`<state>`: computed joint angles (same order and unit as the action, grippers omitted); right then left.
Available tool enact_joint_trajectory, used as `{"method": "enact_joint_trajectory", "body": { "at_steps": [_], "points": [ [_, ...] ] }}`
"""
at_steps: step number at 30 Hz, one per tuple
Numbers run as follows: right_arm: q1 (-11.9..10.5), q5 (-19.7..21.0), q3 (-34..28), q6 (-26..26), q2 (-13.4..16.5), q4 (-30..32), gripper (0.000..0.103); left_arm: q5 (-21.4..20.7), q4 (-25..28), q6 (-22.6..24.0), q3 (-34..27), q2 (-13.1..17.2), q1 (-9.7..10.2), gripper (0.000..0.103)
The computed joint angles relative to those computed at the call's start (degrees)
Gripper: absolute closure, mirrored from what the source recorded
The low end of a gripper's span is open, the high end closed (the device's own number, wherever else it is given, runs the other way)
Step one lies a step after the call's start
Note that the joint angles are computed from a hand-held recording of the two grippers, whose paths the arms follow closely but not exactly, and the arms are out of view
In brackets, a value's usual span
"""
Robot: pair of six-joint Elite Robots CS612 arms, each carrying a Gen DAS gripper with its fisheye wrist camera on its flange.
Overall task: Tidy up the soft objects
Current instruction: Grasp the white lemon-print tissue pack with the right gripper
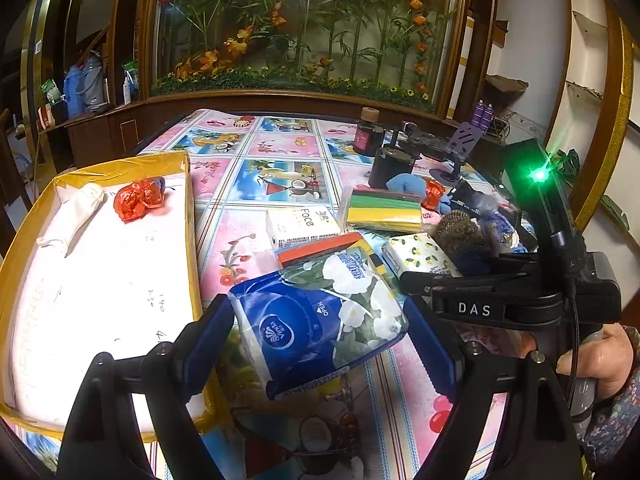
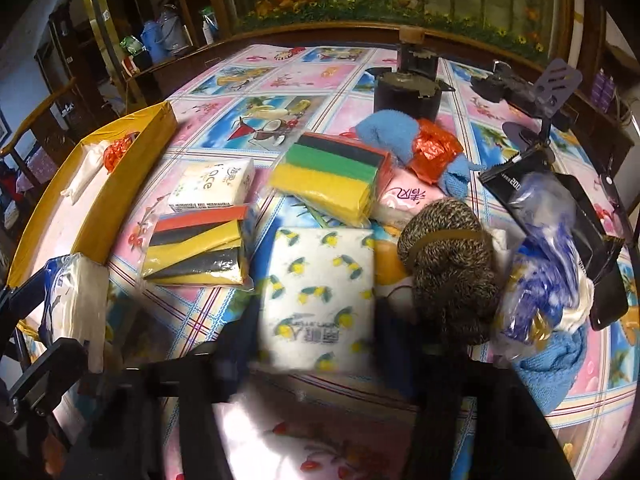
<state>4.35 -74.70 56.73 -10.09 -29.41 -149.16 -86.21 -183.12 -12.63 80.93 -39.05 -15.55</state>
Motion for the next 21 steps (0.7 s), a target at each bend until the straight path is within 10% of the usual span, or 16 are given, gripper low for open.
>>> {"method": "enact_joint_trajectory", "body": {
  "at_steps": [21],
  "points": [
    [-1.9,10.8,6.4,3.9,-2.6,-13.5,0.047,4.5,-0.2,-0.2,0.6,-0.3,-0.81,0.017]
  ]
}}
